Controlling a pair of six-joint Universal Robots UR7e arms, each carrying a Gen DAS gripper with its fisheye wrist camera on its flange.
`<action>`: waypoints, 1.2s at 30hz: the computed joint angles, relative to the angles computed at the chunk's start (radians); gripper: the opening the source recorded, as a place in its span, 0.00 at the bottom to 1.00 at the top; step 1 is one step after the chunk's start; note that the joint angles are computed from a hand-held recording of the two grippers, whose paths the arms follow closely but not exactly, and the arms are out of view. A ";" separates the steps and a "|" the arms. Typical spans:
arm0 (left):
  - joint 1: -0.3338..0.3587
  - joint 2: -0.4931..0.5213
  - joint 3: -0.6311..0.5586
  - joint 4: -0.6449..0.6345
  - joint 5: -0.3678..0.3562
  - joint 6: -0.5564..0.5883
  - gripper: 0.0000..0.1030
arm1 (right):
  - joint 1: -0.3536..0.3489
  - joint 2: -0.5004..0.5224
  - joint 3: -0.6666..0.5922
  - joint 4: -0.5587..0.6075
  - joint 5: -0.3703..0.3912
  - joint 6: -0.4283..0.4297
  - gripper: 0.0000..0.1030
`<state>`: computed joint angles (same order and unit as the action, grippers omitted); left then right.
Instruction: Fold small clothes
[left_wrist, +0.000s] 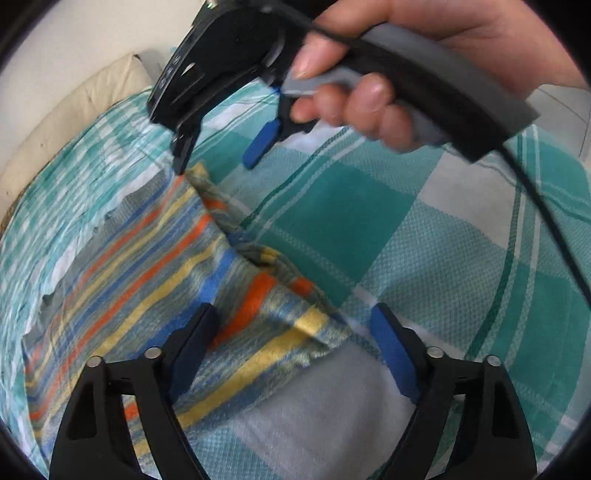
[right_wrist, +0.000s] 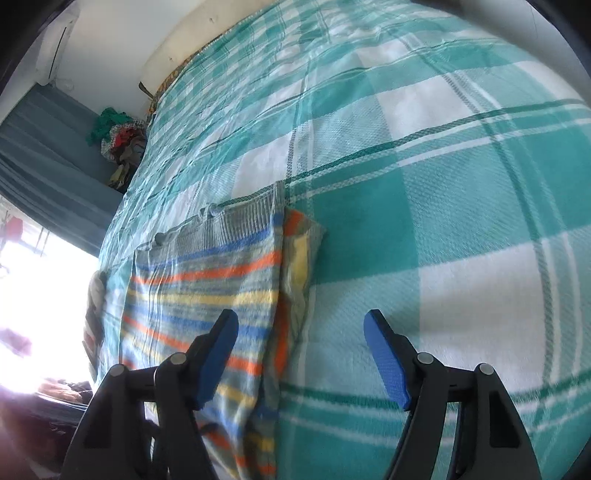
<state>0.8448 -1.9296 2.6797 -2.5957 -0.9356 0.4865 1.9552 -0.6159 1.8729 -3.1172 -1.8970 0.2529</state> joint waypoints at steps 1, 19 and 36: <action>0.001 0.006 0.000 -0.005 -0.016 0.000 0.65 | -0.011 0.021 -0.027 0.006 0.024 -0.003 0.66; 0.266 -0.428 -0.317 0.380 -0.111 -0.307 0.05 | 0.275 0.305 -0.569 0.293 -0.135 -0.095 0.08; 0.755 -0.237 -0.473 0.228 -0.206 -0.243 0.37 | 0.341 0.733 -1.139 0.536 0.012 -0.083 0.42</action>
